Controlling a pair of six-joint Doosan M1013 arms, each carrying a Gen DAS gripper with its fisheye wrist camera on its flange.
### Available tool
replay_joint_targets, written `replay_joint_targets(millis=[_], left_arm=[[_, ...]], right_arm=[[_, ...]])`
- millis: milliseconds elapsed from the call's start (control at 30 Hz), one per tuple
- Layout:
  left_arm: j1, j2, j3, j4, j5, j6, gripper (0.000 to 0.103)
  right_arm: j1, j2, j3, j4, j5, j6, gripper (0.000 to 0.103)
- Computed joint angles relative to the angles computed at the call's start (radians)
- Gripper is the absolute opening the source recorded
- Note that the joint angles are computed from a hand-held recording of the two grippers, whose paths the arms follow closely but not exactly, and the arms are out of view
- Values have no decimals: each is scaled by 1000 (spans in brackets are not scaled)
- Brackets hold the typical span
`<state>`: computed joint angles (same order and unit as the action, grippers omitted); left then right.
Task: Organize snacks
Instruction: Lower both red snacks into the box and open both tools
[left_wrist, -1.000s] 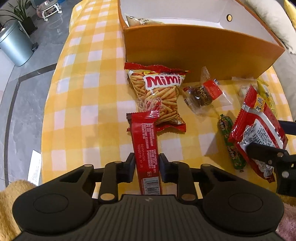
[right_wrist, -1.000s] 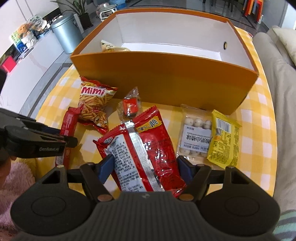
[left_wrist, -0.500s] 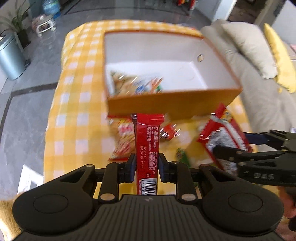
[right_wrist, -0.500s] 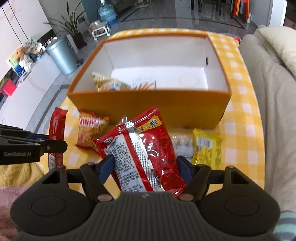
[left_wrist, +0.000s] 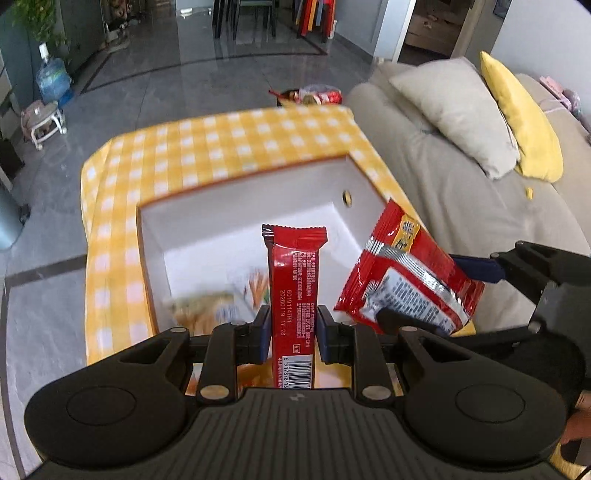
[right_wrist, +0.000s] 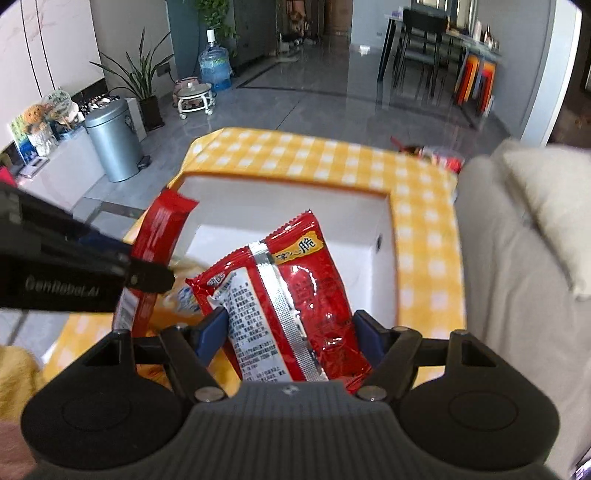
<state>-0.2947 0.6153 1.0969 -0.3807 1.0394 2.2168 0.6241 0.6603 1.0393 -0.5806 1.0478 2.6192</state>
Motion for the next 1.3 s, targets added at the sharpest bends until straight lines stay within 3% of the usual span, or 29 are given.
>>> replay_joint_targets(millis=[400,867,1100,1300], left_arm=[[-32,120,-174,70,83,-112,27],[-35,285,-365,127,284,-289,27],[-39,321,-401,164,345,-326,27],[-38,343,-426,181,381,-372,26]], right_arm=[[-61,69,-95,66,53,-111,71],[-135,152,-159,332,79,-191,70],[-137,214,-243,353,175,-247,70],[-145,238,-283,409,204,-285,70]])
